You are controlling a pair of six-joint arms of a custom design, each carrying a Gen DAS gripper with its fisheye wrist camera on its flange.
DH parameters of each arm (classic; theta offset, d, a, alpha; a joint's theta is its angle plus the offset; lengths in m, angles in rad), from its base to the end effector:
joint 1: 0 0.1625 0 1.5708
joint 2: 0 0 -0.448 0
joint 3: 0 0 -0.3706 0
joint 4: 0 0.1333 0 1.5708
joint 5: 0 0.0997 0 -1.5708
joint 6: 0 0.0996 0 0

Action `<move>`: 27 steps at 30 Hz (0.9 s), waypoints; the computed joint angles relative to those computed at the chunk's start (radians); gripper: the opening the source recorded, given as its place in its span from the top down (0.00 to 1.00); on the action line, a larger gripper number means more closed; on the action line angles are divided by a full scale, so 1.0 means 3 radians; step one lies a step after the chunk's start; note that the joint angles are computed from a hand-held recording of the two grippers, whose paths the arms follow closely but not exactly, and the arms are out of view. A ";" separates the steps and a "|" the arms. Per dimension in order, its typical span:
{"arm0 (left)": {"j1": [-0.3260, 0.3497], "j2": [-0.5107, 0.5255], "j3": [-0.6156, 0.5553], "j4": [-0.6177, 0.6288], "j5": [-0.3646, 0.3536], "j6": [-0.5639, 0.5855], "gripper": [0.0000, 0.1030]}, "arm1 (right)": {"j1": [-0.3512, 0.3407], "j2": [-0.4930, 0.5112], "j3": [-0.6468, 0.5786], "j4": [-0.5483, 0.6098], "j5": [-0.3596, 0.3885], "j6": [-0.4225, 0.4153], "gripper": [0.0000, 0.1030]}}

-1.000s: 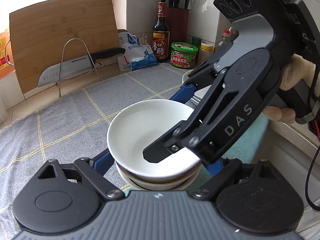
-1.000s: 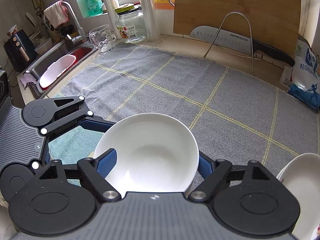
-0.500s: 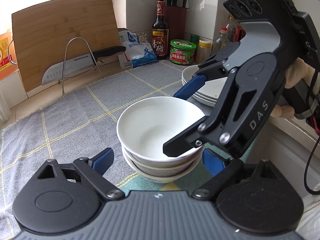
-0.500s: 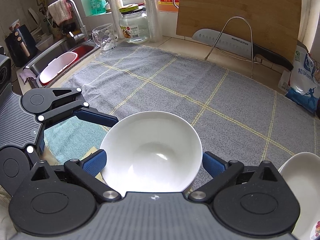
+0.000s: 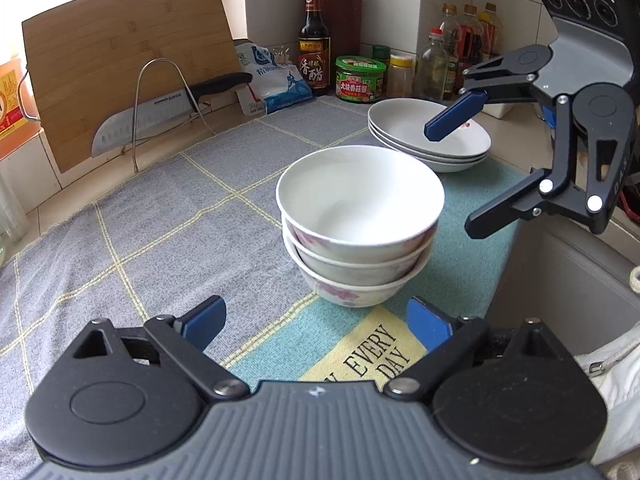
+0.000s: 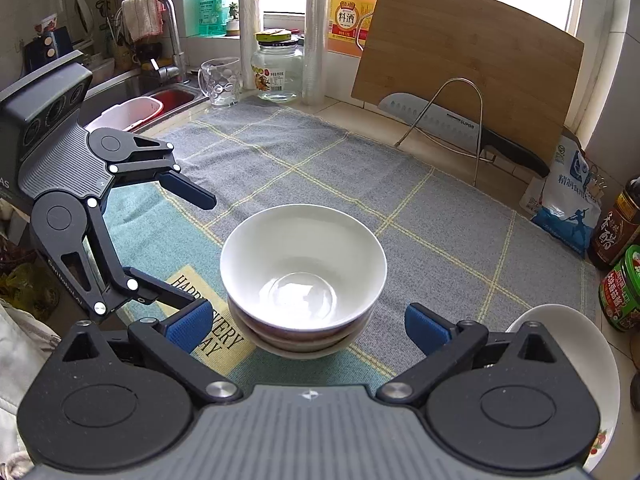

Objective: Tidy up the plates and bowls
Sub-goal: 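Withdraw the right tool from the stacked bowls, then grasp the bowl stack with the left tool while the right tool grips its opposite side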

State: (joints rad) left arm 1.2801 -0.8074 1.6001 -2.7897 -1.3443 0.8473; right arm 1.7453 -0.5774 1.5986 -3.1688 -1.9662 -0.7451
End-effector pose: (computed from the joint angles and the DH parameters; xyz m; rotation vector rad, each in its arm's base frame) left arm -0.0517 -0.7160 0.1751 1.4342 2.3690 -0.4895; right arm 0.2155 -0.6755 0.0683 0.9948 -2.3499 0.5816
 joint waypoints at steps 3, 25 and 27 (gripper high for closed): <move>0.0024 0.0026 -0.0057 0.0085 -0.0015 0.0086 0.06 | 0.0020 0.0083 0.0018 -0.0158 -0.0199 0.0053 0.00; -0.0050 0.0353 -0.0337 0.0325 0.0213 0.0109 0.07 | -0.0214 0.0316 -0.0265 0.0108 -0.0178 -0.0481 0.00; -0.0074 0.0355 -0.0304 0.0288 0.0261 0.0089 0.07 | -0.0251 0.0287 -0.0298 0.0234 -0.0033 -0.0608 0.00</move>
